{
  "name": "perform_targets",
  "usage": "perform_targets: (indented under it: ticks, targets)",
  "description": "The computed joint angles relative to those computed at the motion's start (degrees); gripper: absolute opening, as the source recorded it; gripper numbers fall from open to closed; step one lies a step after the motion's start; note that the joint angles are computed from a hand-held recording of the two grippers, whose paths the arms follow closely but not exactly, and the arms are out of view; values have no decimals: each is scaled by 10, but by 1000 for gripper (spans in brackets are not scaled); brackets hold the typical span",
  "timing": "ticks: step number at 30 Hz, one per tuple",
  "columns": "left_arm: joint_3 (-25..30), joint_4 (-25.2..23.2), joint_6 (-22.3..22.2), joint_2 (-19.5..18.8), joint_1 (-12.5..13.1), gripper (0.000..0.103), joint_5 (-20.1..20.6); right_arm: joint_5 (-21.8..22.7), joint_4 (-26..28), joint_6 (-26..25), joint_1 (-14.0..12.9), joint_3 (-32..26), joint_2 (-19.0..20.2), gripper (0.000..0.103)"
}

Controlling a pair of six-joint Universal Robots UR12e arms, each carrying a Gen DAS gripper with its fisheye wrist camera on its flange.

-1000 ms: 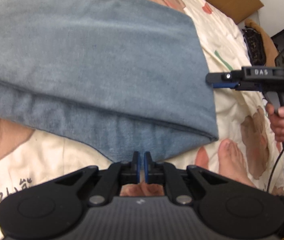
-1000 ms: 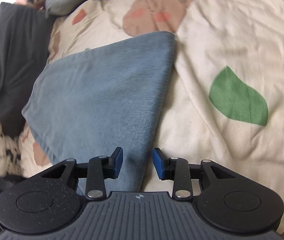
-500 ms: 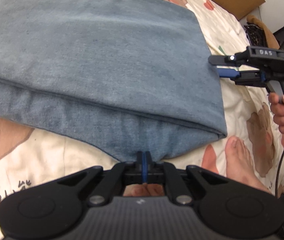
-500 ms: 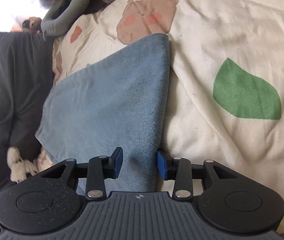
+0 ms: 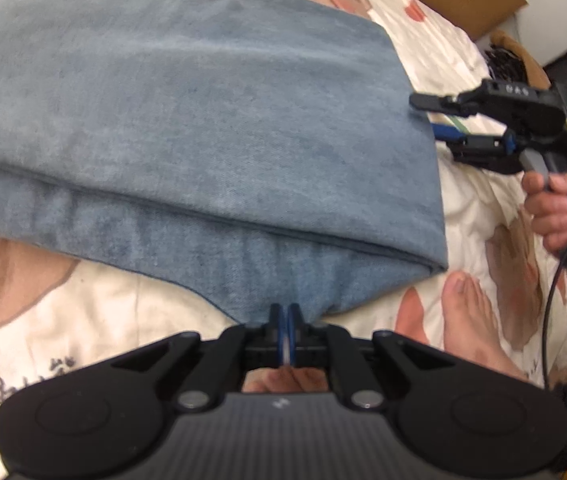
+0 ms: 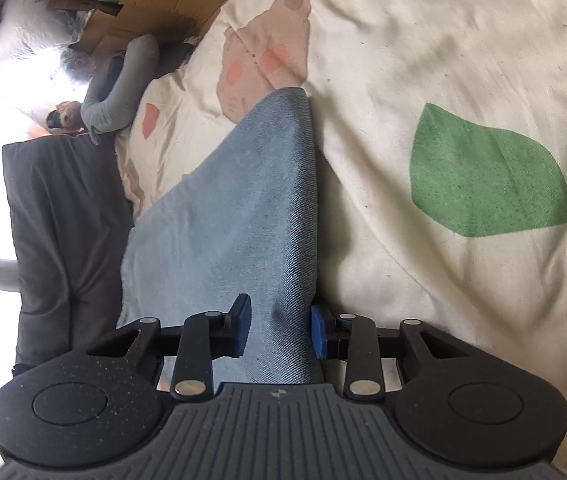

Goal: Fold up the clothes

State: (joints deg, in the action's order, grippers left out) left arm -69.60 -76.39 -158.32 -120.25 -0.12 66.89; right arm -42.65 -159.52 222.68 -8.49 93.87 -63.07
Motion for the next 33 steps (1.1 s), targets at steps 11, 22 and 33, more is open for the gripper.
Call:
perform_targets:
  ticks: [11,22,33]
  targets:
    - [12,23,-104,-9,20,38,16,36,2,-10,3,-11,18,31]
    - [-5,70,-266,-24,38,38,-45,36,-12,3,8,-14,28,7]
    - [5,73,-273,-32,34,12,-77,54,13,-43,0,-38,22,5]
